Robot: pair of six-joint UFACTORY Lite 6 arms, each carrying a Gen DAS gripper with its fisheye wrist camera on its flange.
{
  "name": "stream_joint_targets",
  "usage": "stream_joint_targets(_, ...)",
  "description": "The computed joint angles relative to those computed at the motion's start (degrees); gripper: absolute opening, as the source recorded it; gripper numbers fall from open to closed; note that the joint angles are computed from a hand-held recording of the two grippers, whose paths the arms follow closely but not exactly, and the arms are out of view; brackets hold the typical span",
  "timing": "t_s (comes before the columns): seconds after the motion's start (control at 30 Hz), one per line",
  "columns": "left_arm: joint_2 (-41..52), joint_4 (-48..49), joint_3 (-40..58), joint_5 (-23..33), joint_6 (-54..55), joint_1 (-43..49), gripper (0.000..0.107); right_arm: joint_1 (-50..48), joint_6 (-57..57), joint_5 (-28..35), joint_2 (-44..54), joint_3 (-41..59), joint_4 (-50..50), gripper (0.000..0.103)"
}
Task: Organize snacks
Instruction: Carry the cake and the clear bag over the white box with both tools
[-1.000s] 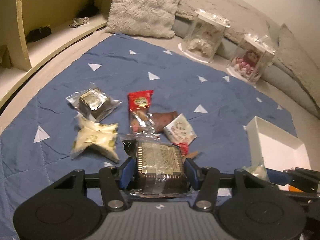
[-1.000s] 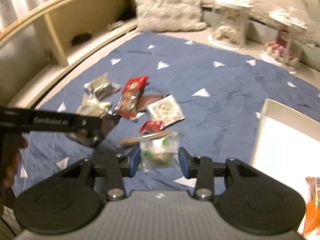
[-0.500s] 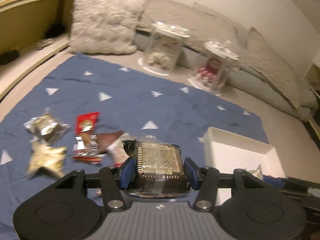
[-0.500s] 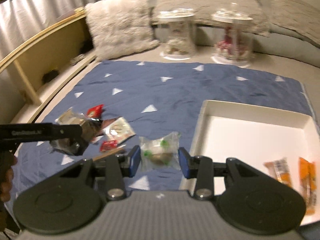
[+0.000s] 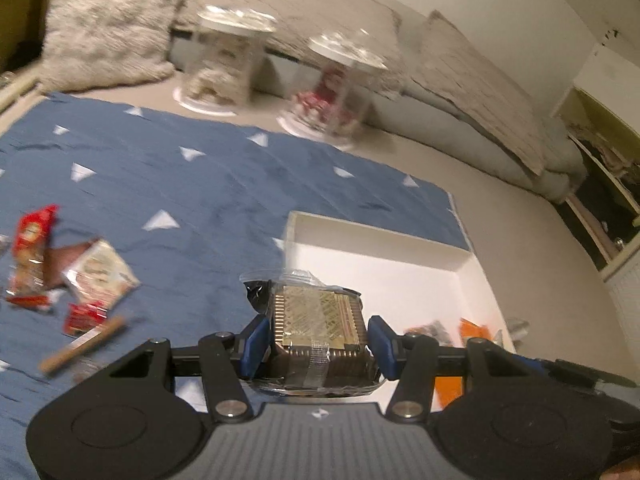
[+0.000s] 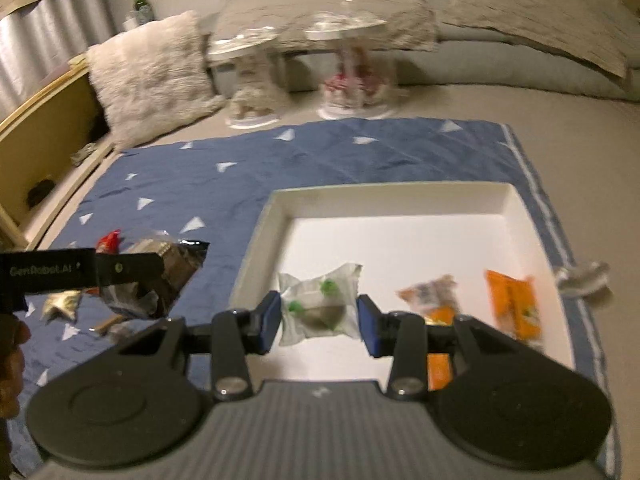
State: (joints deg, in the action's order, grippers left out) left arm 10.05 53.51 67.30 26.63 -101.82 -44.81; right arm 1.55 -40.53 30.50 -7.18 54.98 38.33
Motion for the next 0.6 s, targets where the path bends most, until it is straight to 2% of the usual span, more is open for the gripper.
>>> stream_joint_targets(0.23,12.7,-4.0,11.0,-3.5,0.3,-2.2,0.055,-9.0,-7.5,2.5,1.4,-2.3,2.1,0.047)
stream_joint_targets(0.43,22.4,-9.9,20.6,-4.5,4.6,-2.8,0.055,-12.2,-10.1,3.0,3.9,-3.0,2.0,0.047)
stream_joint_targets(0.6,29.5,-12.1,27.2,-4.5,3.7,-3.2,0.055,-15.5,-12.8,4.1,5.1,-2.2,3.7,0.047)
